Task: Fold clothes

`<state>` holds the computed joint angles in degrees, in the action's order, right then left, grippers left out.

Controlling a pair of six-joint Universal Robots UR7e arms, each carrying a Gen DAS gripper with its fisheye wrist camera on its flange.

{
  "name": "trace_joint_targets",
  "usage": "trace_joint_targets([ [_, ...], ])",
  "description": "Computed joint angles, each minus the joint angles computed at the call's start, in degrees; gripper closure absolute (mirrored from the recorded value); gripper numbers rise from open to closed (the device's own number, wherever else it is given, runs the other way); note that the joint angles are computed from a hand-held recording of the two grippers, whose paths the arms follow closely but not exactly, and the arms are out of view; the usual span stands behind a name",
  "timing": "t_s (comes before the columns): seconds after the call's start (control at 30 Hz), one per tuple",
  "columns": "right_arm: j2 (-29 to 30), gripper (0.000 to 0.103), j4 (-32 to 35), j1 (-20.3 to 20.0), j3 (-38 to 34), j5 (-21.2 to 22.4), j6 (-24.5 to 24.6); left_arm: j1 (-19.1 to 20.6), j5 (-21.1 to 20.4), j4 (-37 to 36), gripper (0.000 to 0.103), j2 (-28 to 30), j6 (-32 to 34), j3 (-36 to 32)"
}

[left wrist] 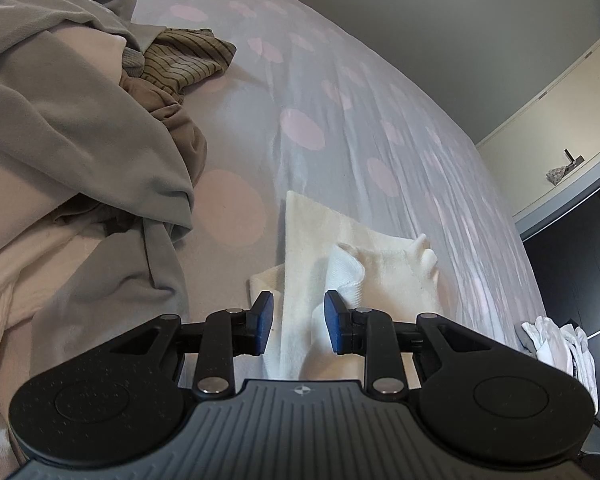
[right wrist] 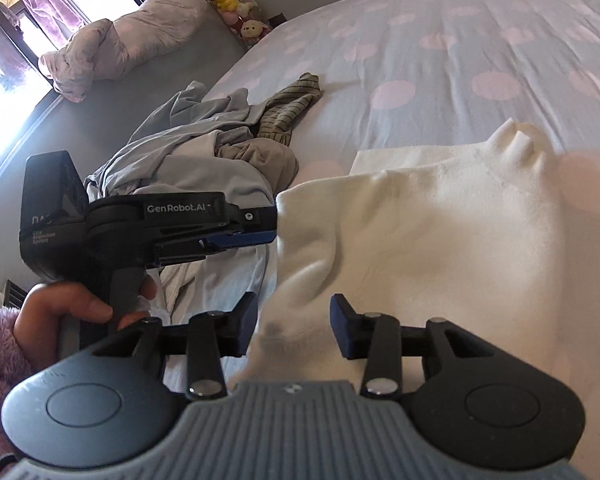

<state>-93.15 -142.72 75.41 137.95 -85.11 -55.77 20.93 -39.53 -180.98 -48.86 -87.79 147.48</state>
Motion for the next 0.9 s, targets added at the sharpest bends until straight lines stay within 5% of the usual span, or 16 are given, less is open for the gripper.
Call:
trace_joint_targets([
  [0.1, -4.74, 0.058, 1.59, -3.68, 1.00, 1.16, -4.64, -1.01, -2.09, 4.26, 0.052, -2.26, -0.42, -1.12],
  [0.37, -14.38, 0.047, 3.74, -11.75, 2.63, 1.43, -19.02, -3.86, -8.43, 15.36, 0.051, -5.09, -3.78, -3.95],
  [0.57, -17.12, 0.046, -2.50, -13.37, 5.14, -3.46, -30.33, -4.69, -15.29, 20.76, 0.051, -3.36, -3.82, -6.54],
  [0.67, -17.48, 0.046, -5.56, -15.18, 6.70, -4.45, -35.16, -4.13, -16.76, 21.92, 0.056, -2.28, -2.60, -7.72],
  [0.73, -16.17, 0.049, -7.93, -16.31, 7.36, -4.17, -36.21, -3.70, -17.86, 23.20, 0.069, -1.69, -2.58, -8.54],
  [0.9, -12.08, 0.056, -14.40, -15.68, 8.68, -5.19, -36.89, -2.98, -19.11, 24.40, 0.078, -0.63, -1.94, -9.59],
])
